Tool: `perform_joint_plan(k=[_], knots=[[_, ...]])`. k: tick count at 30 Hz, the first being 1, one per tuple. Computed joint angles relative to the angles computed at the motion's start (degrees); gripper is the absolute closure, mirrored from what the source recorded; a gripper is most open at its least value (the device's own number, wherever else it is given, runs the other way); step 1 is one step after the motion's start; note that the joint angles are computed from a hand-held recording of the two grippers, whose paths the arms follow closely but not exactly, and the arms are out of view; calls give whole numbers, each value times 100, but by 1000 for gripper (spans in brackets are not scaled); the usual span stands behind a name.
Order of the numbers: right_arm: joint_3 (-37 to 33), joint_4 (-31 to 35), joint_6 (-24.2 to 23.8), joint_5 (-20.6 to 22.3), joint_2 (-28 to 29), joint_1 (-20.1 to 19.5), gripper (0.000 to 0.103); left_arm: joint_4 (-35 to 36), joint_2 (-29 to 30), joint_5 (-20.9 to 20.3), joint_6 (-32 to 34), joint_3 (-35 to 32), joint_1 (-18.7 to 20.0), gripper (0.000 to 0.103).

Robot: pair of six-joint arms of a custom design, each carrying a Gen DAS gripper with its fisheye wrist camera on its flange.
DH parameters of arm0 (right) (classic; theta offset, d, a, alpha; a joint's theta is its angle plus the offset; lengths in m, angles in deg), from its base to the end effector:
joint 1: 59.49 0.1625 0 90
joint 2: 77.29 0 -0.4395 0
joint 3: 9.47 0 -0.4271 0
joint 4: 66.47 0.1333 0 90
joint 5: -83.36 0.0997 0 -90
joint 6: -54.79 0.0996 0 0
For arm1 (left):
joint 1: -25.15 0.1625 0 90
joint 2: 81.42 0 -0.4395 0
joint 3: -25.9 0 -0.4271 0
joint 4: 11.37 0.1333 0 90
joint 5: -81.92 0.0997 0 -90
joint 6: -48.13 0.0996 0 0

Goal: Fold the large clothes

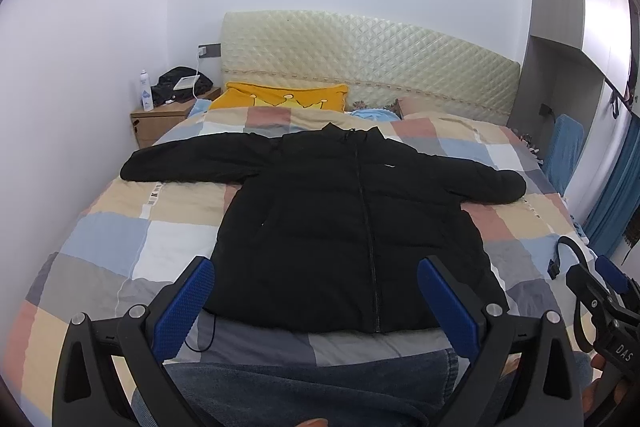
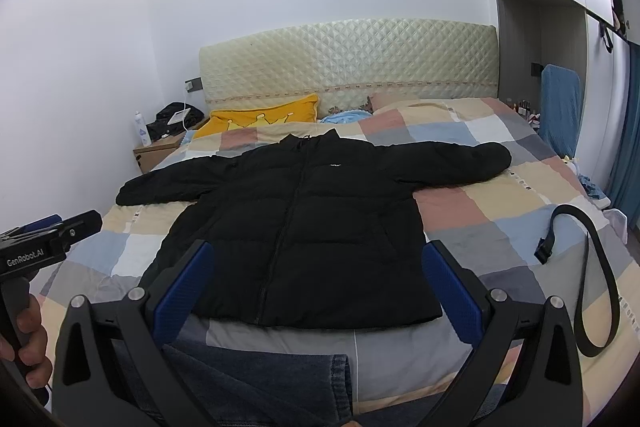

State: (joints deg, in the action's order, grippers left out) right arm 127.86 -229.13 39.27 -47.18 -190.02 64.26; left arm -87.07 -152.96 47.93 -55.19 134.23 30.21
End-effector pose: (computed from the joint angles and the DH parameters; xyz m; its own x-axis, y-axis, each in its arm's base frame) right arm 0.2467 -0.2458 0.4136 -0.7683 -0.1682 0.6176 -0.5987 0.5300 -0.6005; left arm -0.4795 -0.2592 0.2110 -0.7455 -0.1953 -0.6372 0.4333 0.5845 -0.6860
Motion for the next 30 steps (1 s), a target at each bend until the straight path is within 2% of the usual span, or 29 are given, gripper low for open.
perform_joint_plan(k=[13,30], knots=[[57,-8,-110,172,-104,-150,0,52,56,1,-9,-4,-32,0],[67,86,-96,172,-175,-172,0,-49,235,31,199,-101,-53,0]])
